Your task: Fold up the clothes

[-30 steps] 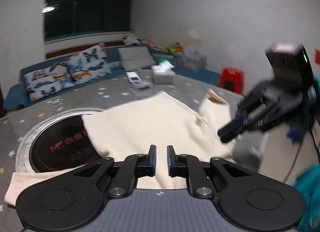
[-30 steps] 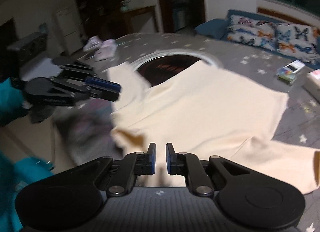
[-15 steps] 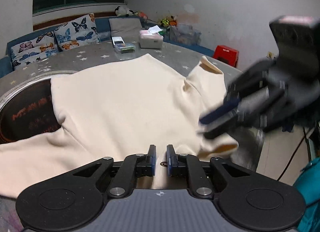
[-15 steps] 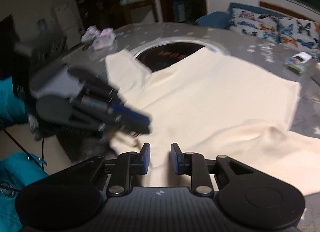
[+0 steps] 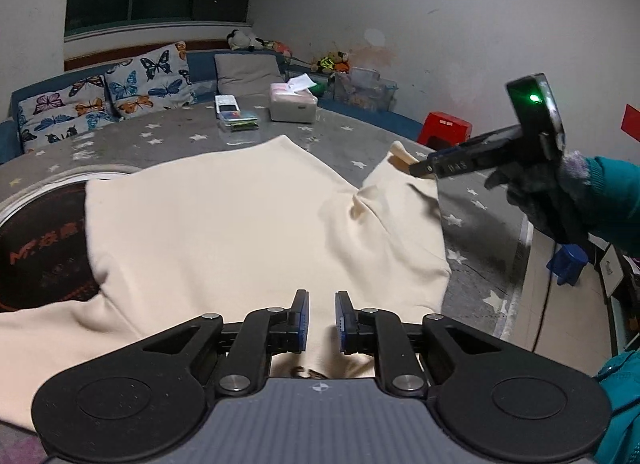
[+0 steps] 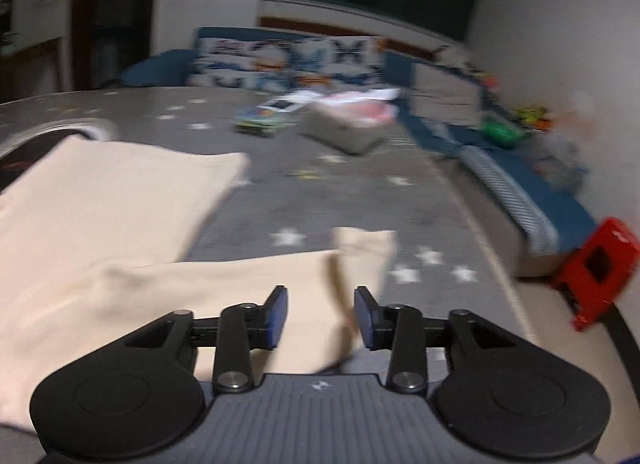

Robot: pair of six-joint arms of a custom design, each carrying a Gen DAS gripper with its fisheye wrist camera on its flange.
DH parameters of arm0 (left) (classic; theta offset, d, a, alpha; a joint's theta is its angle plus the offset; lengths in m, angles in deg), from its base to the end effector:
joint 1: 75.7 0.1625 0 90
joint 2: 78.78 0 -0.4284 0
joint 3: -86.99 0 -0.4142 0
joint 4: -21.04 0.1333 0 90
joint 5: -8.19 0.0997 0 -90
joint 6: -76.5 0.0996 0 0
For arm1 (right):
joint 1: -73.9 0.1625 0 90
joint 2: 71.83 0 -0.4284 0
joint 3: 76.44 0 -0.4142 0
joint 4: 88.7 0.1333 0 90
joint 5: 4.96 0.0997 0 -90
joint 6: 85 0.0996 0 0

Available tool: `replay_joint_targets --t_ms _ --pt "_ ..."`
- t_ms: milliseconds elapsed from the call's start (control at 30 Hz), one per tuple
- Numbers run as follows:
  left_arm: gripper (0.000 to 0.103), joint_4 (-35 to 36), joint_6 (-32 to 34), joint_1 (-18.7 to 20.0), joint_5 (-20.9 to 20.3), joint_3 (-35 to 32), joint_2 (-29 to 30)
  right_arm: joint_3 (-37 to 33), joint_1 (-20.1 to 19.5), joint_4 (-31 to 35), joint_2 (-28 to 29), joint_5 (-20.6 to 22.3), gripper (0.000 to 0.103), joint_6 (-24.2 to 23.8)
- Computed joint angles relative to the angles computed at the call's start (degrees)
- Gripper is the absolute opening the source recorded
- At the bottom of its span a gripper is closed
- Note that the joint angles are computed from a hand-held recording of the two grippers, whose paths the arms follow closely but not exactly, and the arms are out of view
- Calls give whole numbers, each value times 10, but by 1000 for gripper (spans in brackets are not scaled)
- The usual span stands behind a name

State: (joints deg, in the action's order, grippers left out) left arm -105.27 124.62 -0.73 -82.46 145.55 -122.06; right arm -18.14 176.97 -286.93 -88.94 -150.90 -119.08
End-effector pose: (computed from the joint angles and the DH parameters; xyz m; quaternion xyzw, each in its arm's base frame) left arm -0.0902 -0.8458 0.2899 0.5157 0.8371 -0.1765 0.0466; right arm 0.2330 -0.7789 0.0858 0.0571 -0.7784 0.4083 0.4734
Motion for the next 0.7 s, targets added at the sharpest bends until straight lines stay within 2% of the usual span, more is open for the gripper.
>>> replay_joint_targets --t_ms 100,200,233,267,300,367,500,567,700 --pt "16 5 -2 -2 2 4 -1 0 -9 9 -4 1 42 24" --pt "16 11 -3 -3 2 9 -3 -3 -17 18 -4 13 37 34" --pt "16 11 -3 -3 3 11 -3 -3 -19 17 -4 19 31 34" --pt "18 11 -3 -4 4 13 -3 -5 -20 15 -3 20 16 32" --pt "19 11 -4 -4 4 14 -4 -11 -20 10 1 14 8 27" --pt "21 11 -5 -4 1 16 -5 -20 -18 -12 6 -1 3 16" --pt "21 20 -5 -3 -5 12 -2 -20 -16 -83 6 -38 3 -29" --pt "23 24 -3 -3 -7 11 0 -12 -16 -106 3 -58 3 -37" --pt "26 28 1 -4 -11 11 1 22 -24 -82 -15 -86 8 8"
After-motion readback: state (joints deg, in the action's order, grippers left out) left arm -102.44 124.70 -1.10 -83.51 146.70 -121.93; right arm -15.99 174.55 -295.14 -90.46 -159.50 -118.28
